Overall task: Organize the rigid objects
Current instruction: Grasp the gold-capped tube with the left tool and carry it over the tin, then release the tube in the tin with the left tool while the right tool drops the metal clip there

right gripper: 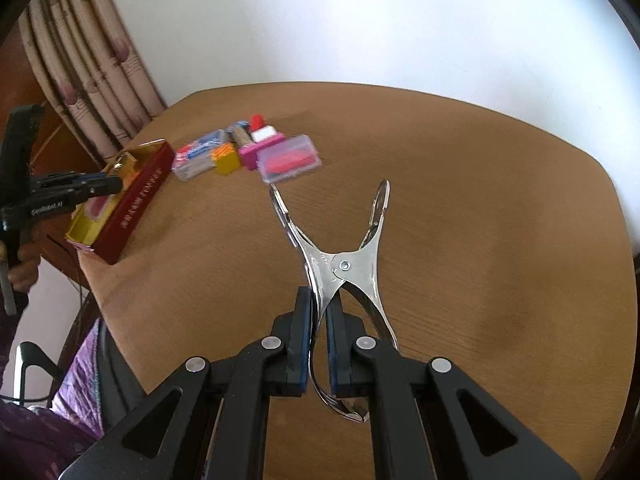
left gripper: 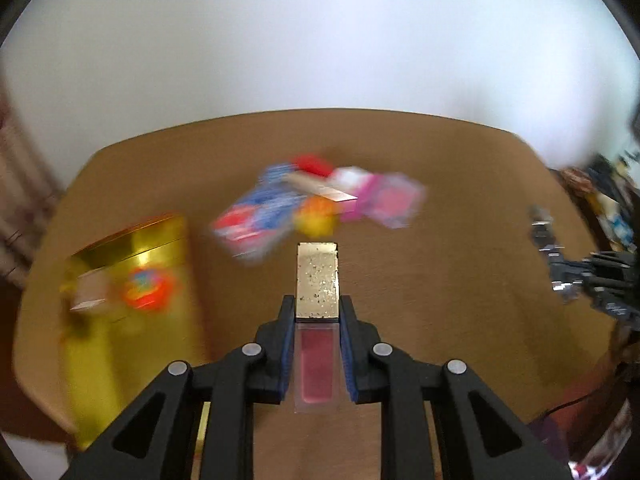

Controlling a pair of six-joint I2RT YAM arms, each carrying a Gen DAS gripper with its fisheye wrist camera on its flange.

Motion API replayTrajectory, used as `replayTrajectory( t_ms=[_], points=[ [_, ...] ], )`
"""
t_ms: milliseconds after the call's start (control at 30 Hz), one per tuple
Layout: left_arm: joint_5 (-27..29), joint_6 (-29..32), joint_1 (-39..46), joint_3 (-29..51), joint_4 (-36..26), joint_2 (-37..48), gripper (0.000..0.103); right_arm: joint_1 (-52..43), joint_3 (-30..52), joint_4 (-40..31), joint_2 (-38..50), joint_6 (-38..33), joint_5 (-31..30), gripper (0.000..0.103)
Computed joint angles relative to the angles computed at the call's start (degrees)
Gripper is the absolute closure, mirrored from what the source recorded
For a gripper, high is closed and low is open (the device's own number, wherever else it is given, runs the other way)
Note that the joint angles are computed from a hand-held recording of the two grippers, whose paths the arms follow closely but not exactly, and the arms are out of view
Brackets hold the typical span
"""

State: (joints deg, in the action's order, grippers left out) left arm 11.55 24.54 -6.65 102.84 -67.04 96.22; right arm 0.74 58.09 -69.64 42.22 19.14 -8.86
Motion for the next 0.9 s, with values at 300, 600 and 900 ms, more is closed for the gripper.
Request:
replayTrajectory(
  t_ms=[300,600,900],
  points=[
    [-7.8,3.4,13.1,8.4,2.0,14.1,0.083,19.5,8.3,6.9,10.9,10.9,8.1,0.097],
    [-9.3,2.3,14.7,7.3,7.4,18.8,0.082,26.9,21.2,11.6,24.5,11.9,9.1,0.097],
    [-6.1,1.9,16.9,4.6,9.0,14.6,0.066,30.2,42.0,16.1,44.8,10.8,3.4,0.096]
  ],
)
